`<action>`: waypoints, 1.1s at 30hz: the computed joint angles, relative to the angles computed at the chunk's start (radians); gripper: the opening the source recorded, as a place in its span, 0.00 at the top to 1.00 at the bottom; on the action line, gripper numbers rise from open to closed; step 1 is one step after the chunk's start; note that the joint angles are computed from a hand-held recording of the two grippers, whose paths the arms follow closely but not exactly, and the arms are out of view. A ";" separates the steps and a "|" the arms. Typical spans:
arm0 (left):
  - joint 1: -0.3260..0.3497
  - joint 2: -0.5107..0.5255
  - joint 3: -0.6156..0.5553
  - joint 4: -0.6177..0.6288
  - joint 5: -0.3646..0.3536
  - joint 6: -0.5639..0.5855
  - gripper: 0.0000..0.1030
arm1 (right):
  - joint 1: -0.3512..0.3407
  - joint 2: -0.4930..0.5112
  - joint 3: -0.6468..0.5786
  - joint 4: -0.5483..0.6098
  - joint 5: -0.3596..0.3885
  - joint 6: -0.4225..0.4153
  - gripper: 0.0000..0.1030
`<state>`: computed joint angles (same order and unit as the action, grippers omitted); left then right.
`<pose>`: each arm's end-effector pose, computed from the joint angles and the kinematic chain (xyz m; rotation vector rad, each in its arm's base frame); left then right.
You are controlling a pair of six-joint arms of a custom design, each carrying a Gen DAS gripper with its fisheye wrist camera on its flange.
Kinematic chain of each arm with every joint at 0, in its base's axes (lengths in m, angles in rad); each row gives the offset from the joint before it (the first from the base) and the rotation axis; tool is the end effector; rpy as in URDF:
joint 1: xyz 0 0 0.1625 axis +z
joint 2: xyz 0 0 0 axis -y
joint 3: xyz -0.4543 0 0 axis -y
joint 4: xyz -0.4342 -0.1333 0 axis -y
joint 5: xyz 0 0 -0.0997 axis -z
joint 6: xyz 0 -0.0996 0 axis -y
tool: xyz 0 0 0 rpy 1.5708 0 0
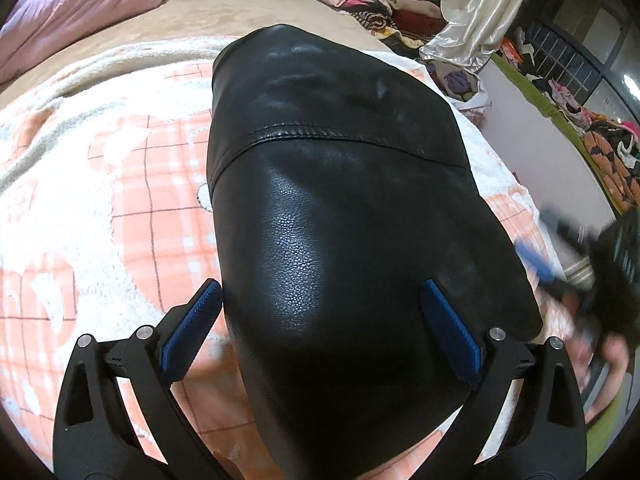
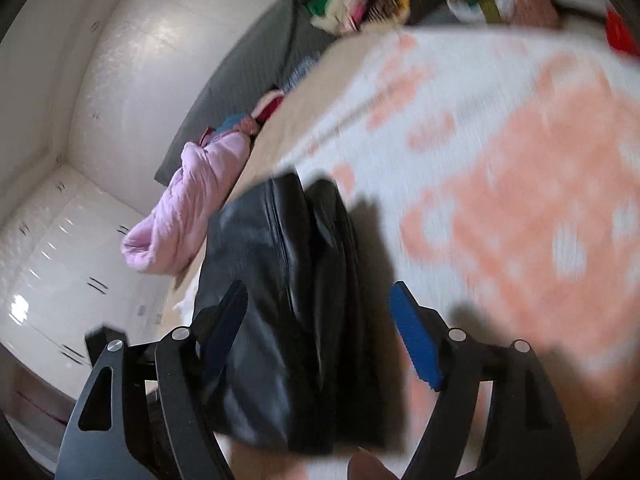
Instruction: Fold large clothes
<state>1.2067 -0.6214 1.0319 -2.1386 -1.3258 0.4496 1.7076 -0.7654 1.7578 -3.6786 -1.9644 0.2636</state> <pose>-0.1666 -0.8794 0.1739 1.1151 2.6587 -0.2118 0.1885 -0.6720 0.1628 -0.4724 -2.4948 1.6402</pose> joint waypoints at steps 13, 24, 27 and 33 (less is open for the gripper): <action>-0.010 -0.013 0.045 -0.051 0.011 0.011 0.10 | 0.017 0.080 -0.275 0.286 -0.110 -0.180 0.56; -0.010 -0.035 0.096 -0.101 0.012 0.014 0.10 | 0.025 0.146 -0.367 0.356 -0.171 -0.322 0.64; -0.011 -0.043 0.110 -0.110 0.015 0.014 0.10 | 0.040 0.165 -0.385 0.344 -0.207 -0.400 0.84; -0.008 -0.044 0.107 -0.107 0.007 0.005 0.09 | 0.060 0.127 -0.320 0.176 -0.068 -0.516 0.91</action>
